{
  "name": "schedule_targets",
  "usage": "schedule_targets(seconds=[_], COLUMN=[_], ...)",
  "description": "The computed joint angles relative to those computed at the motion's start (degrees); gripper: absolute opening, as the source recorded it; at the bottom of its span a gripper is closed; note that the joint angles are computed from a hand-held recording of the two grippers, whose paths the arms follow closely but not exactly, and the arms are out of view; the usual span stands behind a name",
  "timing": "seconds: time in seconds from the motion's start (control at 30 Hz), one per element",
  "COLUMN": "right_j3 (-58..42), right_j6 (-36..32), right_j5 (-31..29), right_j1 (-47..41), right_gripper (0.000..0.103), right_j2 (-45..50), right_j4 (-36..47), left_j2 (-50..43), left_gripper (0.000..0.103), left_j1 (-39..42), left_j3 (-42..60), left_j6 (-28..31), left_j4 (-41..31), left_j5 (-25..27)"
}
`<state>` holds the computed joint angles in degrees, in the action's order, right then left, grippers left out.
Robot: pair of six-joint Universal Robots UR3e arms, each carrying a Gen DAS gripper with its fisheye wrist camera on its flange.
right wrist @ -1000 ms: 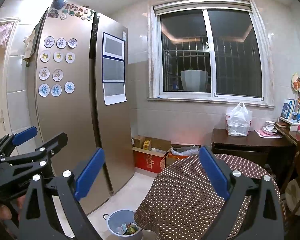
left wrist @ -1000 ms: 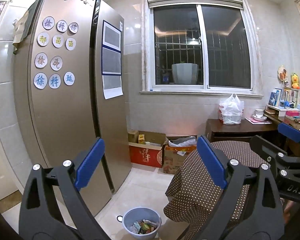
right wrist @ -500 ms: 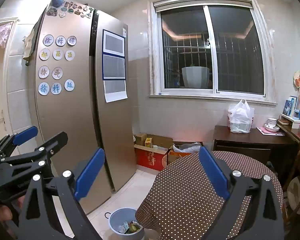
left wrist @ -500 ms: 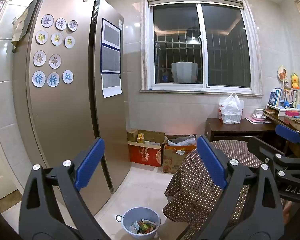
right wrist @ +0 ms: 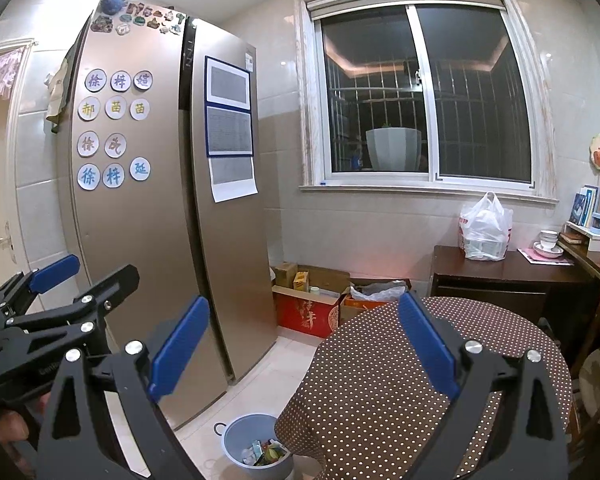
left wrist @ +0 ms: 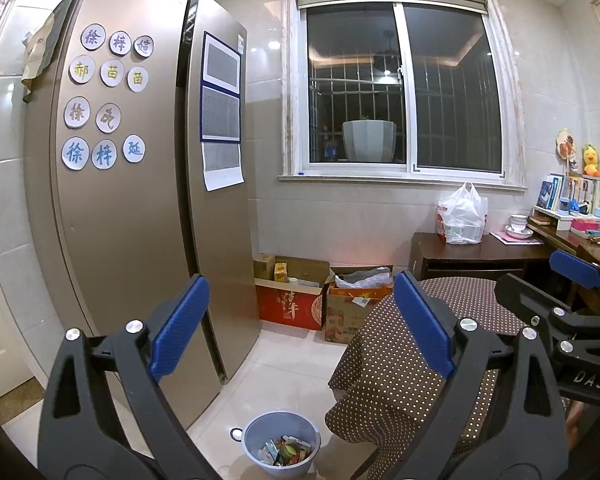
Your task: Collect trash
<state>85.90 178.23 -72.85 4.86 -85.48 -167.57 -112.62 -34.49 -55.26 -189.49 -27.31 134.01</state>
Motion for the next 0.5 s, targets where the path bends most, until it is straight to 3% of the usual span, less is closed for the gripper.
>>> schedule_targets(seconds=[0.5], right_j3=[-0.59], right_j6=[0.52], right_j5=[-1.03], right_j1=[1.06], right_gripper=[0.094], right_j2=[0.94], right_j4=[-0.04], left_j2=[0.15], left_gripper=[0.091], left_j1=[0.49], left_j3=[-1.36], left_j6=[-0.38], left_j4=[0.78], left_j5=[-0.45])
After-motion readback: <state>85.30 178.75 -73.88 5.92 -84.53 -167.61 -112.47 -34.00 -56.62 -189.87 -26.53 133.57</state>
